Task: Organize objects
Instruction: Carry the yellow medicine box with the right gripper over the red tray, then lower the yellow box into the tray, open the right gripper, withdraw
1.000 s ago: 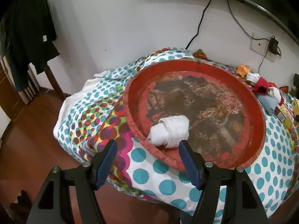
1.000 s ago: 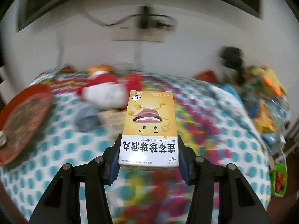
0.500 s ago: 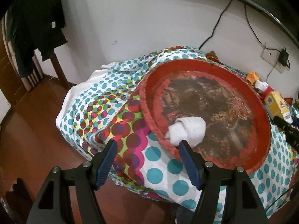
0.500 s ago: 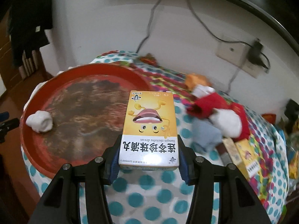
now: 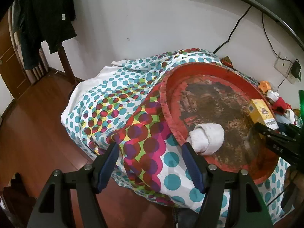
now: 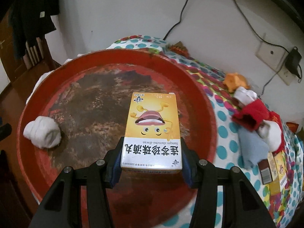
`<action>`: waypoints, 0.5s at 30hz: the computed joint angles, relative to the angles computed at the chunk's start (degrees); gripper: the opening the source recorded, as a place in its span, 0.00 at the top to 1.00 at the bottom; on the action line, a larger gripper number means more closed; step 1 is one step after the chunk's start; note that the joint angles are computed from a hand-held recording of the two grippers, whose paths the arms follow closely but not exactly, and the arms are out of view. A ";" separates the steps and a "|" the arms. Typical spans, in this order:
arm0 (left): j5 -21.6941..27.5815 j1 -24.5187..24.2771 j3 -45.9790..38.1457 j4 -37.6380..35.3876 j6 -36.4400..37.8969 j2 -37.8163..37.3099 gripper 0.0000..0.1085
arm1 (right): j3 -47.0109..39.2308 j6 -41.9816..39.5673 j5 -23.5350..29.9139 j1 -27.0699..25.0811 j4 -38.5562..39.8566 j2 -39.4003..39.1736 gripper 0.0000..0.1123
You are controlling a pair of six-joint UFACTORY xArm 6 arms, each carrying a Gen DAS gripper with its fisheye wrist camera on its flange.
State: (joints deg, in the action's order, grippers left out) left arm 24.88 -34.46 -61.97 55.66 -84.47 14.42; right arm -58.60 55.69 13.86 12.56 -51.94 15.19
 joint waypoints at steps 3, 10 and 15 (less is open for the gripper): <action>0.07 0.20 0.16 -0.13 0.04 -0.18 0.35 | -1.87 -1.93 0.78 0.96 2.73 1.72 0.57; -0.55 0.79 0.68 -0.26 -0.26 -0.48 0.35 | -6.43 -4.08 3.98 2.30 5.39 5.22 0.56; -0.42 0.72 0.74 0.58 -1.09 -0.84 0.35 | -6.77 -4.09 4.46 2.30 6.22 5.70 0.56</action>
State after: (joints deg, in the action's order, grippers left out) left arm 24.46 -33.75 -61.23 56.25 -85.56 13.58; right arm -65.37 51.61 18.32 14.86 -45.72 20.89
